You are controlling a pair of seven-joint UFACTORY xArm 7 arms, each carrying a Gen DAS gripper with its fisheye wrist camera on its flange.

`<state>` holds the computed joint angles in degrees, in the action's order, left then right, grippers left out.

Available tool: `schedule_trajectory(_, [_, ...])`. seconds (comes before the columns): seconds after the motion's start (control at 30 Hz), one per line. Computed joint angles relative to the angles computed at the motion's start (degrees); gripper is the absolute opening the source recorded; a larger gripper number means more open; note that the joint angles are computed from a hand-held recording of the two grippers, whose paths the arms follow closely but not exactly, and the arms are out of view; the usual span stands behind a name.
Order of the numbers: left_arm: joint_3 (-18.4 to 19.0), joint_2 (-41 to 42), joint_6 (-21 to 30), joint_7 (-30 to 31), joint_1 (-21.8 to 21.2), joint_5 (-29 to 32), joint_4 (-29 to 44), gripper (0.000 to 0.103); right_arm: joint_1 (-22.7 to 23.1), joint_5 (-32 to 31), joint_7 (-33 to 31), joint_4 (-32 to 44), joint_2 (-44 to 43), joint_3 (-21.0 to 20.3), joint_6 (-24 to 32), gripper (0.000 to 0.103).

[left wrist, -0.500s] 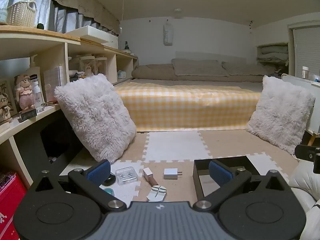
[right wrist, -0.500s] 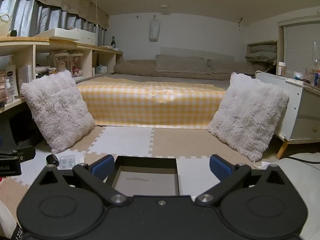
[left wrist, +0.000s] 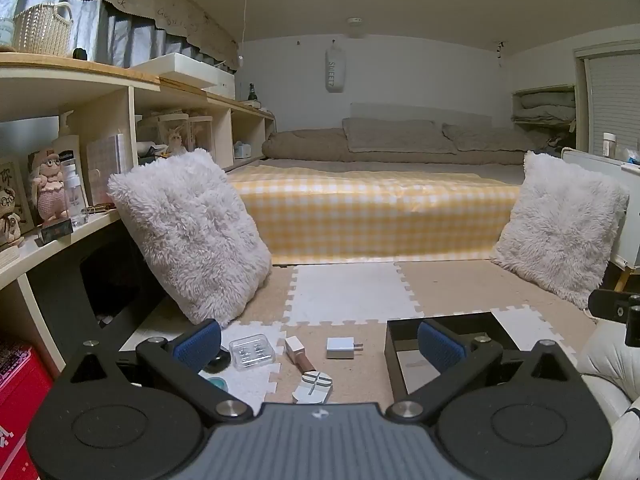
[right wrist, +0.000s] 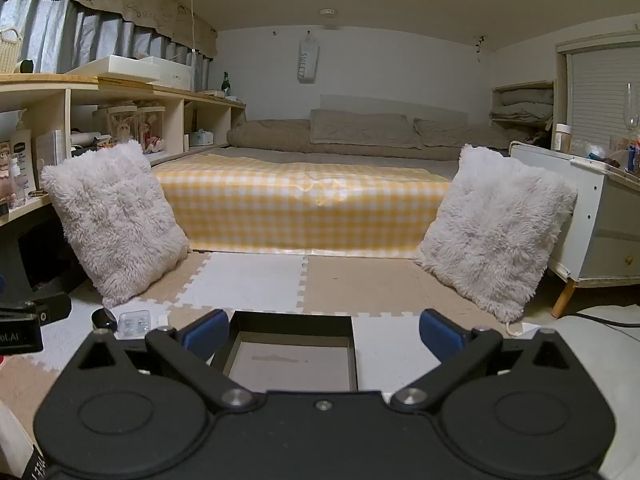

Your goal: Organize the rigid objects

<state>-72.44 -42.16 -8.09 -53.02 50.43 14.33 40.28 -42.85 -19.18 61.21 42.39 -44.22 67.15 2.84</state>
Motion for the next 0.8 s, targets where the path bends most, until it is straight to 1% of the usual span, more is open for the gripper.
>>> schedule_trajectory(0.8, [0.1, 0.1, -0.3, 0.3, -0.1, -0.3, -0.1, 0.103, 0.6, -0.2, -0.1, 0.0, 0.1, -0.5, 0.6, 0.103])
